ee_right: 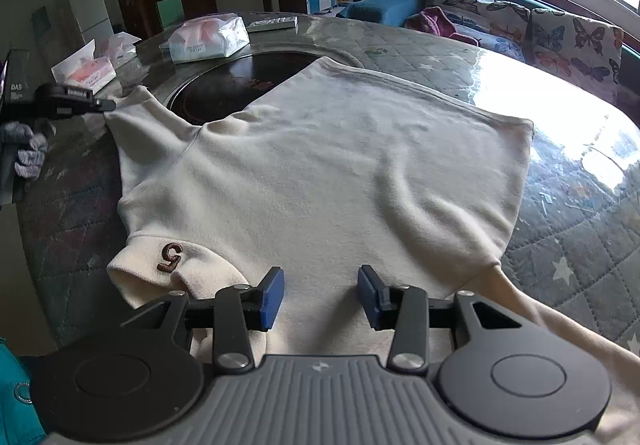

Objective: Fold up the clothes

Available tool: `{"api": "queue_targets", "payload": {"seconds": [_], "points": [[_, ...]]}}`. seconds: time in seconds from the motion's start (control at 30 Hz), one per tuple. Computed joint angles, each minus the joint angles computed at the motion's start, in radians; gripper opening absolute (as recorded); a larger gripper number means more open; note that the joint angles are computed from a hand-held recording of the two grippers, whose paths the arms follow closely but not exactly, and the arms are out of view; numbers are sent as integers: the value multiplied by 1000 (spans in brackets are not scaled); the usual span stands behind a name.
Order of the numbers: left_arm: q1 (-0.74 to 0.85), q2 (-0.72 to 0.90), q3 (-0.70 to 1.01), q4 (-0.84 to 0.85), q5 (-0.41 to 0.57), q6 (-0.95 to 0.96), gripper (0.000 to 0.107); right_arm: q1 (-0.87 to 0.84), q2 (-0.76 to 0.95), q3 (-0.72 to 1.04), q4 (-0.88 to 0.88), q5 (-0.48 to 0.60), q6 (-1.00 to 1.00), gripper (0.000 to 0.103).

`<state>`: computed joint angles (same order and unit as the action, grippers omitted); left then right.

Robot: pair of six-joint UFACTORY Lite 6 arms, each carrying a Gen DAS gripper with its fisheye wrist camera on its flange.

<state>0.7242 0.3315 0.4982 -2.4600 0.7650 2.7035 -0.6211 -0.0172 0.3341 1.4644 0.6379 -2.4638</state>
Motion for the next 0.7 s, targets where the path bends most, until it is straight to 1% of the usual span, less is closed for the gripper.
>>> {"api": "queue_targets", "payload": {"seconds": [0.07,0.1,0.17,0.2,0.23,0.27,0.37,0.43,0.5,0.57,0.7], "points": [[1,-17,0,8,-11,-26,12,5,-3,-2,4,-4,-2,43],[2,-25,-1,13,-17,-39,14,10,-6,-5,7,-7,-2,44],[-8,-31,3,12,-20,-38,24,15,-11,-8,13,-12,-6,44],[-16,-32,6,10,-19,-32,39,17,-12,-9,14,-14,-6,44],[-28,-25,13,-3,-22,-20,46,17,-11,-9,14,-13,-6,44],[-45,-8,25,-30,-28,1,45,18,-8,-6,15,-14,-5,44],[-105,36,43,-152,-23,116,41,20,-8,-7,20,-15,-7,45],[-128,36,35,-195,-15,187,13,20,-6,-8,26,-14,-14,45],[-146,31,20,-254,3,260,5,19,-4,-8,29,-13,-20,46],[-183,24,0,-399,20,364,4,18,-3,-7,28,-13,-21,46],[-175,18,-9,-461,0,380,4,17,4,-6,35,-9,-30,47]]}}
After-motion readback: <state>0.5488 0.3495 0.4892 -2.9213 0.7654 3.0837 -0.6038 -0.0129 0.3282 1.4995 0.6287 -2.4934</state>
